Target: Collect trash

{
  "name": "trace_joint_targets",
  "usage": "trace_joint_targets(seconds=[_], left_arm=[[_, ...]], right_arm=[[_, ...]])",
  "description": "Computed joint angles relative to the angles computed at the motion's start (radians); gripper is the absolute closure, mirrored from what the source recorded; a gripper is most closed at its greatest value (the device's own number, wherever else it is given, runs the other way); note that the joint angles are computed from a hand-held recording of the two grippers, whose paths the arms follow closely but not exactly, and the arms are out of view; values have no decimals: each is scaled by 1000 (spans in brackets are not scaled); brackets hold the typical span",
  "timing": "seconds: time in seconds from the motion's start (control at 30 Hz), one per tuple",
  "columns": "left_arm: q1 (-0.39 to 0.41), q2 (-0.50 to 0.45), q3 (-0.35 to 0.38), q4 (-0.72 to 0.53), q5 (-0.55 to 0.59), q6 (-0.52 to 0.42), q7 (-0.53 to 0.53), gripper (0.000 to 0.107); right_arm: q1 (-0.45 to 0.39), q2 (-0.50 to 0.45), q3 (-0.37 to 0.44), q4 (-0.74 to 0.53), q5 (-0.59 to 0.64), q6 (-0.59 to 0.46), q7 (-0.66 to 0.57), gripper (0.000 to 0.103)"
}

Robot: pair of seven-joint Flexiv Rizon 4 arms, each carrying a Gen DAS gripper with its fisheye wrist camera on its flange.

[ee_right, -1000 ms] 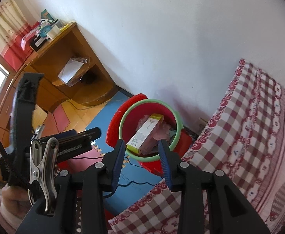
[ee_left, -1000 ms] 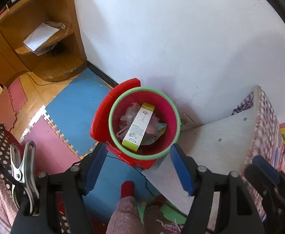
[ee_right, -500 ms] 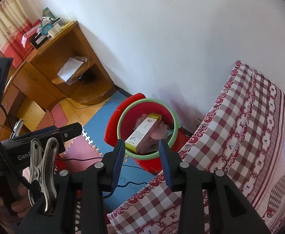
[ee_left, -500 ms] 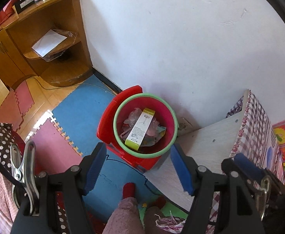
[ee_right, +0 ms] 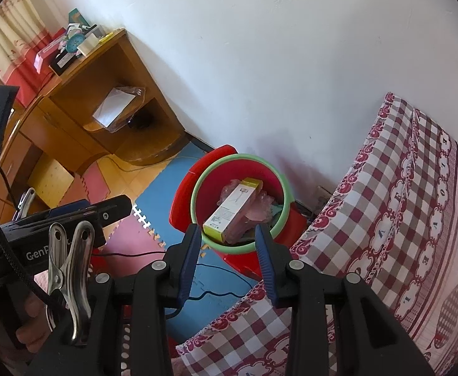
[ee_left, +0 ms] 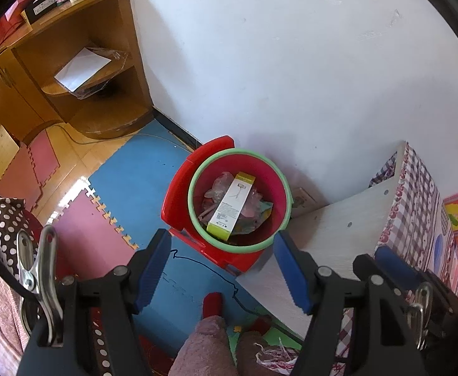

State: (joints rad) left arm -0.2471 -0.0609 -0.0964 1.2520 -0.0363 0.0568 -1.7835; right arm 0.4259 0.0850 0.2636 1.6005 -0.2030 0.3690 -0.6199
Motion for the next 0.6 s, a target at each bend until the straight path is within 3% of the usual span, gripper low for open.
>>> trace_joint_targets(seconds=[0.6], left_arm=[[4,0,2,2,-9,-9,24,35]], right_arm=[[-3,5,0,13,6,5,4,66]])
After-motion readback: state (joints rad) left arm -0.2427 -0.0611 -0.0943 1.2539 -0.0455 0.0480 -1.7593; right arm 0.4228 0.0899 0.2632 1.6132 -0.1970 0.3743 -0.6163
